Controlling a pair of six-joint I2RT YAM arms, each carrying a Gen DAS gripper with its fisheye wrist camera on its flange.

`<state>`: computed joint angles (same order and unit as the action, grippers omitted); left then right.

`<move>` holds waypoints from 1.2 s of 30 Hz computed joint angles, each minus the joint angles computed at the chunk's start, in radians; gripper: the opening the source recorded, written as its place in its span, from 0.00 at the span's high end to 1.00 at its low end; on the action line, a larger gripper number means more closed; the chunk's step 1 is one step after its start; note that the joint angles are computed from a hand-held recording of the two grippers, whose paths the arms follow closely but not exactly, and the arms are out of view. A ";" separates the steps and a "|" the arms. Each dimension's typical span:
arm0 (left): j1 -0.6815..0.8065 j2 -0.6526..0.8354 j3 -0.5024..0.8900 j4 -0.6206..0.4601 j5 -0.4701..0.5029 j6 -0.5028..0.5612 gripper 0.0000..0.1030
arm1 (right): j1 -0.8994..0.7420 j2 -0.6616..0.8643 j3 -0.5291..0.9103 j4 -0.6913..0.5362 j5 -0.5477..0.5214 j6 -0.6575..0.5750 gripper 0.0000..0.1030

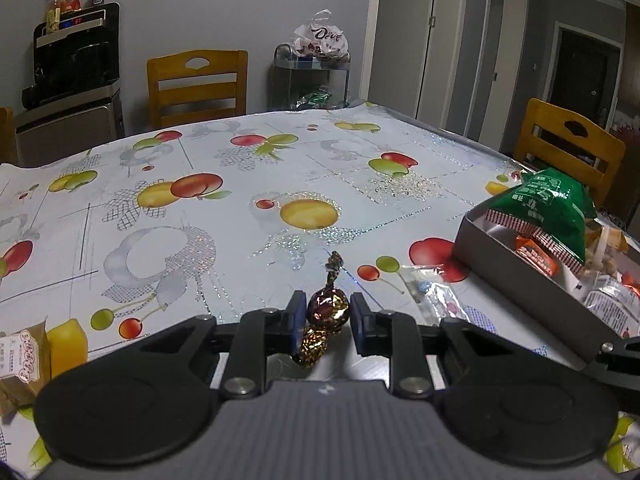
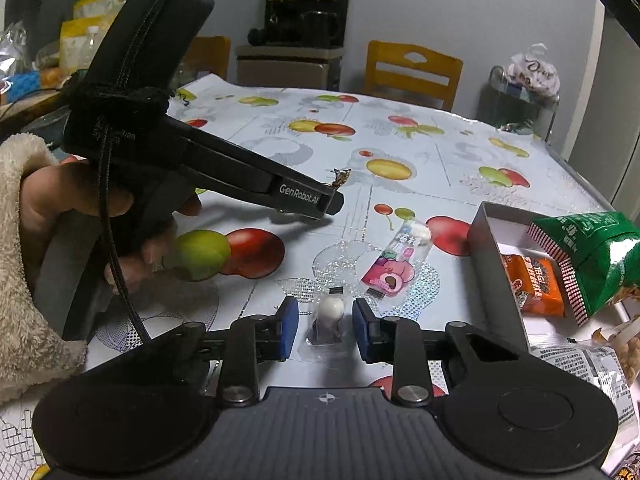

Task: Organize snacks
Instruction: 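Lift the gold chocolates with the left tool while the right tool lifts the white candy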

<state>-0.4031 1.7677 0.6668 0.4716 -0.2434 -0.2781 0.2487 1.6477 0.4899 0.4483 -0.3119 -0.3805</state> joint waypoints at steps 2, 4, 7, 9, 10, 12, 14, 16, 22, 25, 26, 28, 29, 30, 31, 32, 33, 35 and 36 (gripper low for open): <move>0.000 -0.001 0.000 0.000 0.000 -0.002 0.79 | -0.001 0.002 -0.004 0.008 -0.005 0.002 0.77; -0.001 0.000 0.000 -0.001 -0.002 -0.002 0.79 | 0.001 0.003 -0.012 0.023 -0.002 0.001 0.82; -0.001 -0.001 -0.002 0.000 -0.004 -0.001 0.79 | -0.006 -0.006 -0.020 0.027 -0.013 0.006 0.84; -0.002 -0.002 -0.003 0.002 -0.007 -0.002 0.79 | -0.019 -0.020 -0.028 0.027 -0.030 0.016 0.85; -0.002 -0.002 -0.003 0.002 -0.007 -0.002 0.79 | -0.027 -0.031 -0.035 0.029 -0.040 0.019 0.85; -0.002 -0.002 -0.003 0.002 -0.007 0.000 0.79 | -0.042 -0.056 -0.050 0.033 -0.060 0.018 0.85; -0.002 -0.003 -0.005 0.004 -0.008 0.001 0.79 | -0.061 -0.083 -0.061 0.022 -0.082 0.016 0.85; -0.002 -0.005 -0.009 0.010 -0.008 0.004 0.79 | -0.082 -0.112 -0.072 0.007 -0.104 0.007 0.85; -0.024 -0.025 -0.025 0.012 -0.035 0.014 0.80 | -0.166 -0.215 -0.101 -0.070 -0.191 -0.053 0.85; -0.044 -0.052 -0.038 -0.002 -0.058 0.005 0.79 | -0.223 -0.267 -0.110 -0.107 -0.255 -0.080 0.85; -0.052 -0.066 -0.044 -0.009 -0.068 -0.004 0.80 | -0.240 -0.275 -0.110 -0.116 -0.275 -0.089 0.85; -0.073 -0.094 -0.060 -0.018 -0.097 -0.017 0.79 | -0.277 -0.285 -0.106 -0.132 -0.316 -0.106 0.85; -0.084 -0.111 -0.070 -0.022 -0.113 -0.026 0.80 | -0.291 -0.284 -0.104 -0.134 -0.330 -0.111 0.85; -0.093 -0.125 -0.077 -0.030 -0.125 -0.034 0.80 | -0.306 -0.280 -0.099 -0.140 -0.346 -0.116 0.85; -0.105 -0.142 -0.083 -0.045 -0.142 -0.050 0.79 | -0.319 -0.273 -0.089 -0.150 -0.361 -0.123 0.85; -0.113 -0.157 -0.089 -0.056 -0.152 -0.065 0.79 | -0.332 -0.263 -0.078 -0.163 -0.377 -0.131 0.85; -0.120 -0.174 -0.098 -0.062 -0.156 -0.079 0.80 | -0.338 -0.252 -0.070 -0.165 -0.387 -0.134 0.85; -0.139 -0.203 -0.117 -0.072 -0.163 -0.111 0.79 | -0.356 -0.232 -0.053 -0.173 -0.415 -0.140 0.85; -0.149 -0.217 -0.124 -0.081 -0.170 -0.124 0.79 | -0.362 -0.221 -0.043 -0.176 -0.426 -0.141 0.85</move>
<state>-0.5521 1.5509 0.5431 0.3907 -0.4137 -0.4019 -0.1132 1.4265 0.4465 0.2727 -0.7380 -0.5212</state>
